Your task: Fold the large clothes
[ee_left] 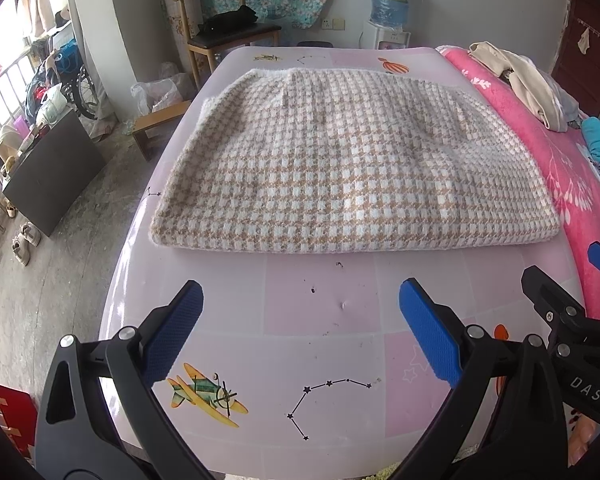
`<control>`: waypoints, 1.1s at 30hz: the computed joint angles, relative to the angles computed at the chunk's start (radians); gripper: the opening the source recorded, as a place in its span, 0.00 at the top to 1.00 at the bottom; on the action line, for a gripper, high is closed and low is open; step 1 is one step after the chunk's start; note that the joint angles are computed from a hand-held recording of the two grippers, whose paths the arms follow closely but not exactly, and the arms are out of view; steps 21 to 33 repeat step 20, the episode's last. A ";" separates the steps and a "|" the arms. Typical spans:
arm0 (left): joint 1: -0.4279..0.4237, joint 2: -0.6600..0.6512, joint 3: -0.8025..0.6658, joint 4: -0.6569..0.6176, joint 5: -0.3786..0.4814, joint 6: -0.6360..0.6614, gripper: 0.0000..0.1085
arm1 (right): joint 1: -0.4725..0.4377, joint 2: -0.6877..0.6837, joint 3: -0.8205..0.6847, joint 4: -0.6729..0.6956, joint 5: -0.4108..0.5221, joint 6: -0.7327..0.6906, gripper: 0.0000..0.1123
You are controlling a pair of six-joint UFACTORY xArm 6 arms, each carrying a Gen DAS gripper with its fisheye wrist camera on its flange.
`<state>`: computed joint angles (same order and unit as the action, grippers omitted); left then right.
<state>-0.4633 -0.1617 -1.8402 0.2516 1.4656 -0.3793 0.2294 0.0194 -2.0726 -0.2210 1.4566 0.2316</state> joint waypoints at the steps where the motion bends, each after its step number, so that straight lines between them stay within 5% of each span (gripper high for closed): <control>1: 0.001 -0.001 0.001 -0.001 0.000 0.001 0.12 | -0.001 -0.002 0.001 0.001 0.000 0.000 0.14; 33: -0.001 0.003 -0.004 0.000 0.006 -0.001 0.12 | -0.008 -0.006 0.009 0.004 -0.002 -0.004 0.14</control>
